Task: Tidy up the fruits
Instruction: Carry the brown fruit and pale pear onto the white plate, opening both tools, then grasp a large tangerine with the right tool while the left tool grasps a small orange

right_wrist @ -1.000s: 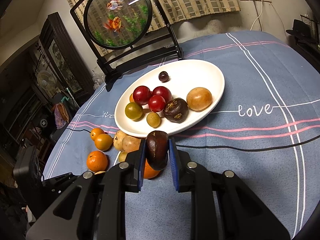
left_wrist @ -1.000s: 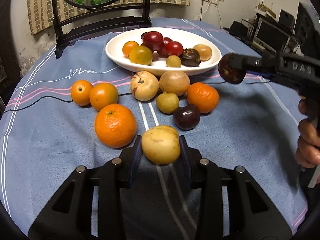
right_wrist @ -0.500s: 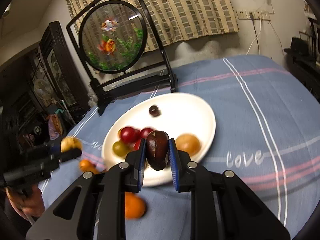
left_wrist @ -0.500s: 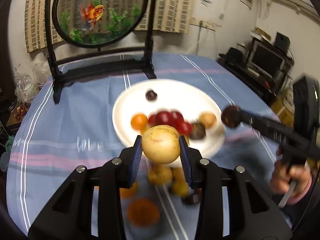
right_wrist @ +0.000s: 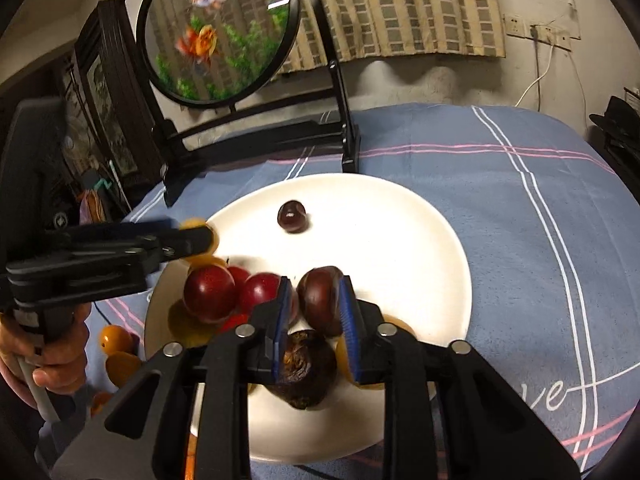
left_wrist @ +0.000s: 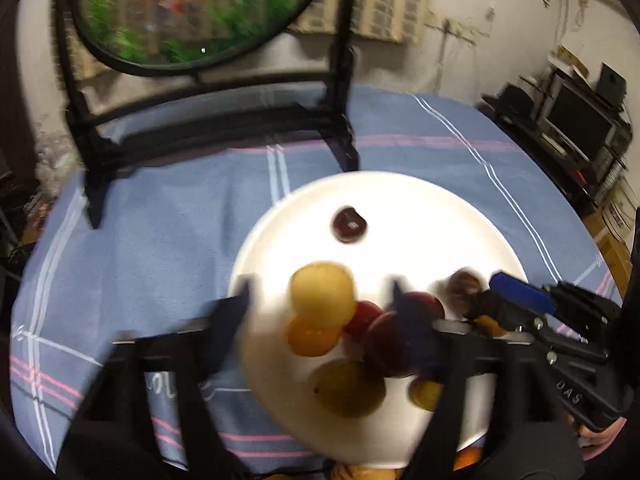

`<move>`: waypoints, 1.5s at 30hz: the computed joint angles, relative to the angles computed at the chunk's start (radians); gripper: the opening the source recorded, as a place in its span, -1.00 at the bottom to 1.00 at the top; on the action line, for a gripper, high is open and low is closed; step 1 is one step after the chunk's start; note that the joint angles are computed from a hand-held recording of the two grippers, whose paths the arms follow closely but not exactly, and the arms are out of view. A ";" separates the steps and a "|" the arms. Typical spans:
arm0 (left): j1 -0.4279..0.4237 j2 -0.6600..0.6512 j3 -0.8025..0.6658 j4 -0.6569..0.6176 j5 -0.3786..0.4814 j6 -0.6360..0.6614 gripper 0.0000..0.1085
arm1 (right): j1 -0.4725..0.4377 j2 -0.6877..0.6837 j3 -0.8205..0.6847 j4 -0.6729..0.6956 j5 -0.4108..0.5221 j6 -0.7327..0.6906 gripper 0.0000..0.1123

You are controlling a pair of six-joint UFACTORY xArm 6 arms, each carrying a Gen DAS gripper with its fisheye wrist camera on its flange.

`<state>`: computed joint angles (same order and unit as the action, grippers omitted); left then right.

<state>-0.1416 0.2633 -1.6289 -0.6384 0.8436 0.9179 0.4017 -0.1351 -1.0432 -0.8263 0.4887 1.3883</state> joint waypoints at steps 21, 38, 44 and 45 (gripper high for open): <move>0.343 -0.425 0.566 -0.305 0.025 0.344 0.85 | 0.321 -0.074 0.028 0.002 0.238 0.116 -0.02; 0.347 -0.431 0.565 -0.279 0.022 0.331 0.85 | 0.268 -0.076 0.089 0.091 0.119 0.111 -0.02; 0.344 -0.443 0.576 -0.281 0.020 0.348 0.85 | 0.248 -0.079 0.114 0.116 0.077 0.129 -0.10; 0.343 -0.448 0.582 -0.285 0.015 0.355 0.85 | 0.242 -0.080 0.122 0.125 0.053 0.126 -0.17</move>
<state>0.2012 -0.1851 -1.0467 -0.9229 0.8583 1.2727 0.6437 -0.2154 -0.9210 -0.7010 0.5417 1.5142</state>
